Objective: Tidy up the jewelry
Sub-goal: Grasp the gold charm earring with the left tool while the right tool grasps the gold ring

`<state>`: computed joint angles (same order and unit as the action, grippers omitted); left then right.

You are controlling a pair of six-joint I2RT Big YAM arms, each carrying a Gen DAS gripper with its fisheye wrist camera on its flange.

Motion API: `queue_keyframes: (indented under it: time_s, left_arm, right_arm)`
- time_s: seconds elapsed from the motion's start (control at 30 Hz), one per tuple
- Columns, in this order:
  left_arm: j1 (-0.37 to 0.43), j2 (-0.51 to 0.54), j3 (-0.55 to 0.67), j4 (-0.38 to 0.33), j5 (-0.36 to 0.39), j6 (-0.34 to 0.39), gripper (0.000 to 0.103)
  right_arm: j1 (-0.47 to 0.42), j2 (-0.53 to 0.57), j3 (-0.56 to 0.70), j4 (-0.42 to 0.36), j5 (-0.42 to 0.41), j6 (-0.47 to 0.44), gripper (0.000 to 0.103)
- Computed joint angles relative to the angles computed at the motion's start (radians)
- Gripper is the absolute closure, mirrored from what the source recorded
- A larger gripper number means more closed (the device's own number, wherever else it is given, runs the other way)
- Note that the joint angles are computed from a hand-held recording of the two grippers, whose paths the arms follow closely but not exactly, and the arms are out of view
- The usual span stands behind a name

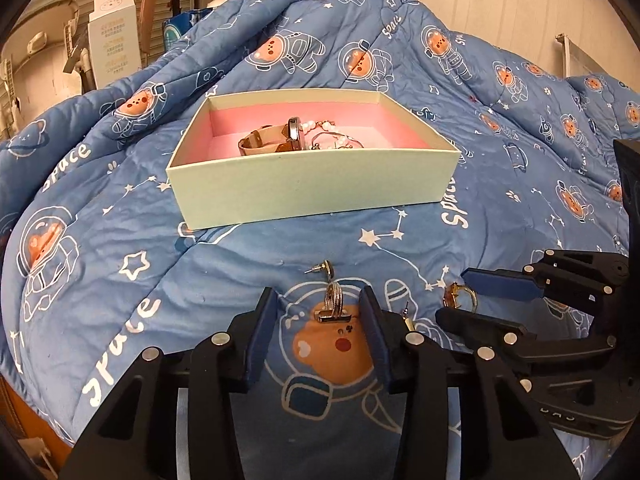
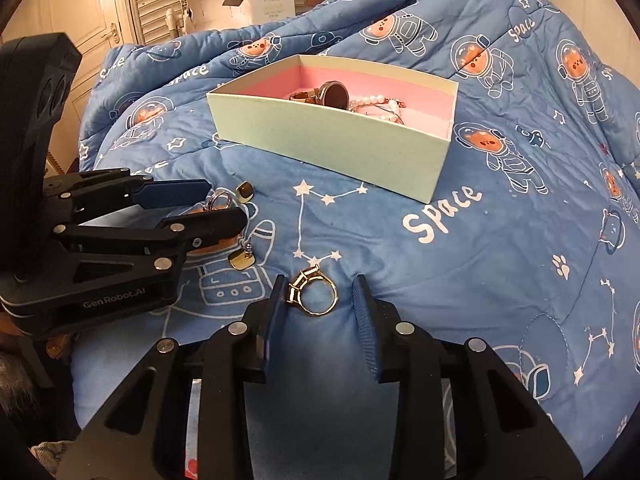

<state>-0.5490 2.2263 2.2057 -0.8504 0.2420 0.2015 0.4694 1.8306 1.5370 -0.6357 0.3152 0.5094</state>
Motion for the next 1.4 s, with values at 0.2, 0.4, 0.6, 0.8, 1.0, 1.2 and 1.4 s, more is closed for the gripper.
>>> queue_keyframes:
  time_s: [0.2, 0.4, 0.6, 0.8, 1.0, 1.2, 1.4]
  left_arm:
    - [-0.007, 0.021, 0.038, -0.025, -0.019, 0.009, 0.077]
    - [0.003, 0.001, 0.0, 0.006, 0.009, -0.025, 0.086]
    - [0.008, -0.018, -0.036, 0.034, 0.037, -0.041, 0.088]
    - [0.013, -0.058, -0.113, 0.085, 0.063, -0.066, 0.088]
    - [0.018, -0.091, -0.172, 0.116, 0.077, -0.088, 0.088]
    - [0.022, -0.114, -0.205, 0.125, 0.09, -0.1, 0.088]
    - [0.024, -0.127, -0.219, 0.121, 0.099, -0.103, 0.088]
  right_arm:
    - [-0.005, -0.004, -0.008, 0.011, -0.012, 0.005, 0.069]
    - [-0.004, -0.003, -0.008, 0.011, -0.012, 0.006, 0.069]
    - [-0.004, -0.003, -0.008, 0.012, -0.014, 0.007, 0.069]
    - [-0.005, -0.003, -0.009, 0.013, -0.015, 0.007, 0.069]
    - [-0.005, -0.004, -0.01, 0.014, -0.015, 0.007, 0.069]
    - [-0.004, -0.002, -0.008, 0.012, -0.01, 0.005, 0.069]
    - [0.0, -0.01, -0.011, 0.014, -0.004, 0.003, 0.075]
